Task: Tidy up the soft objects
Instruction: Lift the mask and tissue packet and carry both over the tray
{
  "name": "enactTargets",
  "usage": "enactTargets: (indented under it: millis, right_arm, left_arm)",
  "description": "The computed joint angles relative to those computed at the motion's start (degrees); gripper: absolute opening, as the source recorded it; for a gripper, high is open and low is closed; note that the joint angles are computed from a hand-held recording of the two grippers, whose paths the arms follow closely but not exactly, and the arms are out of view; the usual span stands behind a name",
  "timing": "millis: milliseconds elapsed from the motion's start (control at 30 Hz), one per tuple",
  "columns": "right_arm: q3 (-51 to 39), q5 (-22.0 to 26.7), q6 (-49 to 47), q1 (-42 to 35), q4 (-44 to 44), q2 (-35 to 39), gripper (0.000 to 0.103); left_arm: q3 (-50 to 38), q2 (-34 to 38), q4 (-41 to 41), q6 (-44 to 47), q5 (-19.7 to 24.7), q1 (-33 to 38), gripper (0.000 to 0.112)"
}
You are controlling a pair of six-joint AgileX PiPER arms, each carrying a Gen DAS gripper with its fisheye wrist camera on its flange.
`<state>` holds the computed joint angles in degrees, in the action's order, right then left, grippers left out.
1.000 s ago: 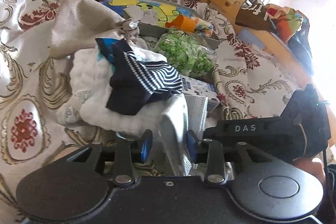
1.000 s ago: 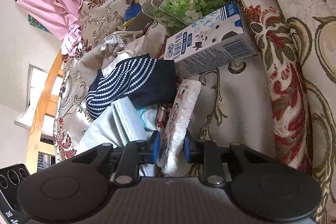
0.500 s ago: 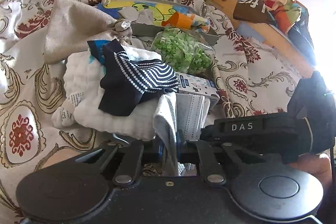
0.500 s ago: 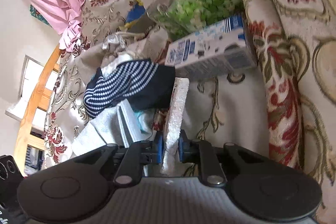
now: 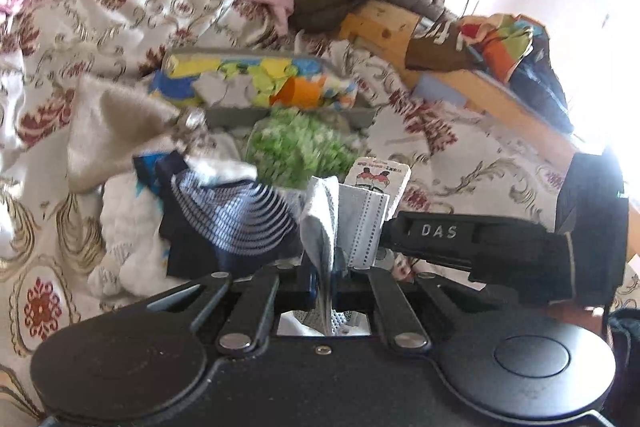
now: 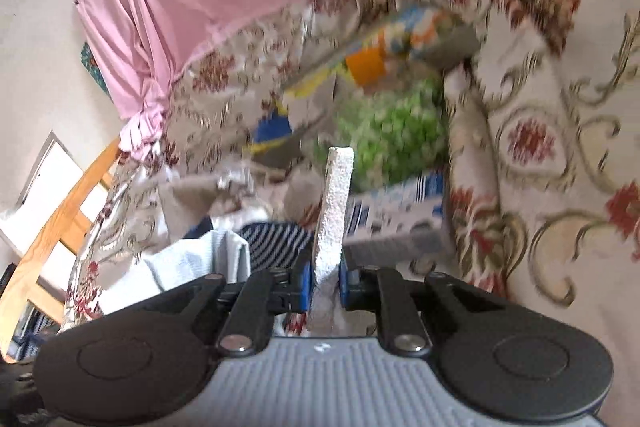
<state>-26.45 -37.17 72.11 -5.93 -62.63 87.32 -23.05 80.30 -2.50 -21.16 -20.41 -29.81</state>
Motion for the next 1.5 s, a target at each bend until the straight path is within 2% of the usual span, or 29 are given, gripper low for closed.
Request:
enactTargets:
  millis: [133,300,567,733,800,933,1100,1233,1333,1433,1500]
  right_arm:
    - [0.18,-0.85,0.07,-1.42,0.09,-1.19,0.015]
    - [0.77,-2.11,-0.4,-2.62,-0.31,-2.77,0.015]
    - [-2.39,2.14,-3.18,-0.02,1.63,-4.08,0.015]
    - [-10.74,2.87,-6.23,1.43,3.85,0.51,0.015]
    - [-15.19,3.39,-7.54,2.31,5.38,3.6,0.015]
    - [-24.5,4.21,-8.99,3.86,7.82,10.69,0.015]
    - [-36.19,5.75,-12.03,5.88,11.58,20.3,0.015]
    - [-46.97,5.91,-2.06,5.84,3.38,28.1,0.015]
    - [-52.75,6.78,3.64,6.3,-2.56,32.58,0.015]
    - [-57.21,9.55,9.77,7.29,-9.41,35.79,0.015]
    - [-60.45,13.15,14.7,8.53,-16.12,37.38,0.015]
  left_arm:
    - [-0.84,-1.85,-6.78,5.67,-0.3,-1.58,0.006]
    - [-2.02,-2.36,-8.77,6.05,-0.48,-0.75,0.006]
    - [-4.98,-0.81,-9.46,6.81,-0.59,2.43,0.006]
    - [-10.08,2.87,-6.36,3.44,-0.76,6.25,0.006]
    - [-12.75,4.99,-0.78,-2.07,-1.39,8.75,0.006]
    - [-19.6,9.92,3.23,-6.21,-1.23,12.3,0.006]
    - [-29.74,17.31,5.18,-5.26,1.05,15.36,0.006]
    - [-40.41,25.04,9.36,-7.19,4.85,17.97,0.006]
    - [-48.45,31.11,8.01,-5.13,7.9,18.91,0.006]
    - [-56.22,37.07,6.88,-3.89,11.36,19.43,0.006]
    - [-61.45,40.82,3.38,-0.12,14.31,19.52,0.006]
